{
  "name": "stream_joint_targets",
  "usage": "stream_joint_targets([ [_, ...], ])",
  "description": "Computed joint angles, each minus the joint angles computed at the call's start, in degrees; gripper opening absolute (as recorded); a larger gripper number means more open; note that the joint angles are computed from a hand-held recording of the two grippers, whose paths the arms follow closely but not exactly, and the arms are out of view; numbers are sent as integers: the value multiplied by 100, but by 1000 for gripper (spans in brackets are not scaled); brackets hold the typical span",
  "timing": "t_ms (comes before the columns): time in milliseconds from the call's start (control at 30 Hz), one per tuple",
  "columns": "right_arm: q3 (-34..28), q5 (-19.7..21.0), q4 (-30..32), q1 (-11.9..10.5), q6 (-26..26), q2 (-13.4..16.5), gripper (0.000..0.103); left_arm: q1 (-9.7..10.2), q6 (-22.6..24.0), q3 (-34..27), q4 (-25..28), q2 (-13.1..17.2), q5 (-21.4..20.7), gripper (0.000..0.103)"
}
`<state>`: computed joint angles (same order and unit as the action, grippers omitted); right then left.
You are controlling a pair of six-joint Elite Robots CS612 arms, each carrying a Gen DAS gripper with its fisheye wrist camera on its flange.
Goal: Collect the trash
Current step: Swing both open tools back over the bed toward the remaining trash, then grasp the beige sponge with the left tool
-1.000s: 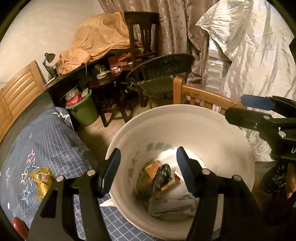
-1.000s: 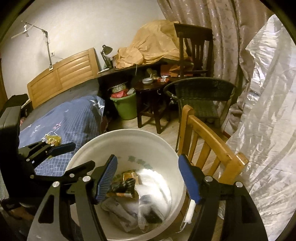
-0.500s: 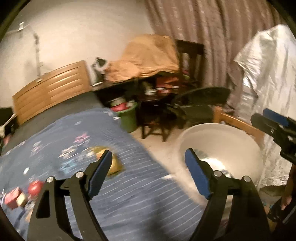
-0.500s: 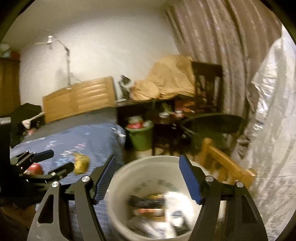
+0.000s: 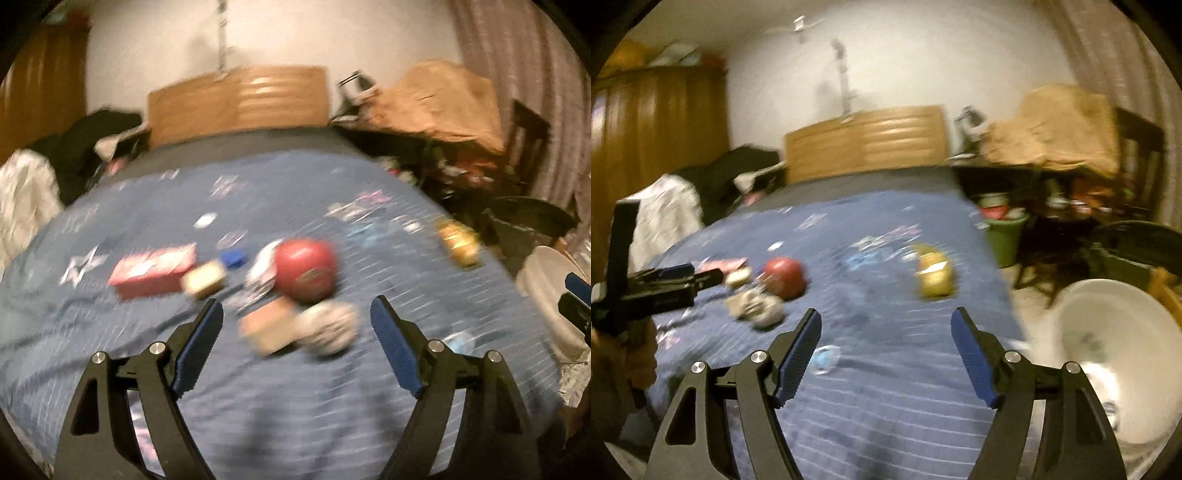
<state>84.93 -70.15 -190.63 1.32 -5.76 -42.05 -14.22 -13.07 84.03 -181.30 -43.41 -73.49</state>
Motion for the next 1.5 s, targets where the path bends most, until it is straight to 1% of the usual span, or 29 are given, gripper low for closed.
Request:
stream_joint_targets([
  [67, -170, 217, 368, 113, -249, 72, 75, 156, -346, 132, 201, -69, -76, 79],
  [133, -382, 412, 785, 212, -543, 164, 75, 263, -595, 275, 278, -128, -105, 79],
  [167, -544, 566, 1110, 279, -782, 233, 75, 309, -695, 345, 291, -155, -126, 79],
  [233, -813, 668, 1477, 369, -1018, 353, 75, 384, -780, 411, 295, -175, -227, 79],
  [300, -1194, 802, 2070, 484, -1284, 520, 75, 420, -807, 453, 245, -188, -324, 79],
  [400, -1749, 798, 2801, 616, -1579, 772, 75, 461, -755, 471, 107, -179, -473, 79],
  [467, -2137, 707, 3180, 720, -1779, 963, 75, 500, -717, 491, 15, -162, -589, 79],
  [500, -2367, 669, 3467, 770, -1926, 1065, 75, 522, -713, 476, -1, -141, -619, 79],
  [533, -2518, 618, 3651, 796, -2025, 1132, 75, 542, -749, 483, -2, -138, -636, 79],
  [567, -2745, 456, 3846, 855, -2111, 1244, 75, 558, -784, 456, 14, -118, -651, 79],
  [633, -3031, 348, 4141, 903, -2168, 1381, 74, 603, -897, 456, 33, -111, -681, 79],
  [700, -3211, 244, 4374, 921, -2216, 1448, 74, 648, -974, 452, 41, -112, -669, 79],
  [767, -3207, 290, 4457, 902, -2264, 1406, 75, 689, -1007, 428, 5, -106, -642, 79],
  [867, -3063, 687, 4338, 786, -2100, 1257, 83, 774, -1031, 194, 177, -22, -709, 79],
  [900, -3047, 775, 4224, 749, -1973, 1227, 84, 799, -943, 72, 238, 31, -798, 79],
  [933, -3083, 782, 4131, 735, -1825, 1228, 84, 826, -786, -129, 374, 117, -951, 79],
  [967, -3168, 776, 3993, 717, -1562, 1256, 84, 843, -699, -341, 545, 209, -1048, 79],
  [1000, -3143, 798, 3882, 697, -1417, 1240, 85, 858, -695, -539, 698, 301, -1117, 77],
  [1033, -3166, 823, 3756, 679, -1197, 1253, 85, 868, -813, -847, 946, 441, -1149, 75],
  [1100, -3110, 875, 3600, 652, -948, 1232, 86, 869, -1037, -1213, 1245, 611, -1189, 75],
  [1167, -3078, 942, 3578, 625, -777, 1225, 86, 837, -1287, -1597, 1510, 807, -1177, 75],
  [1200, -3069, 962, 3589, 616, -736, 1225, 86, 807, -1320, -1730, 1594, 884, -1106, 75],
  [1267, -3024, 969, 3614, 598, -676, 1212, 86, 736, -1362, -2032, 1969, 1045, -874, 75],
  [1333, -3030, 924, 3626, 599, -637, 1231, 86, 735, -1589, -2317, 2336, 1201, -888, 74],
  [1367, -3042, 903, 3633, 599, -611, 1239, 86, 752, -1722, -2433, 2518, 1262, -931, 68],
  [1400, -3048, 882, 3610, 606, -571, 1249, 86, 750, -1843, -2536, 2773, 1308, -790, 51],
  [1433, -3049, 904, 3571, 603, -528, 1250, 86, 760, -1886, -2543, 2847, 1311, -750, 47],
  [1500, -3072, 969, 3524, 617, -495, 1267, 86, 832, -1999, -2311, 2523, 1209, -1085, 45],
])
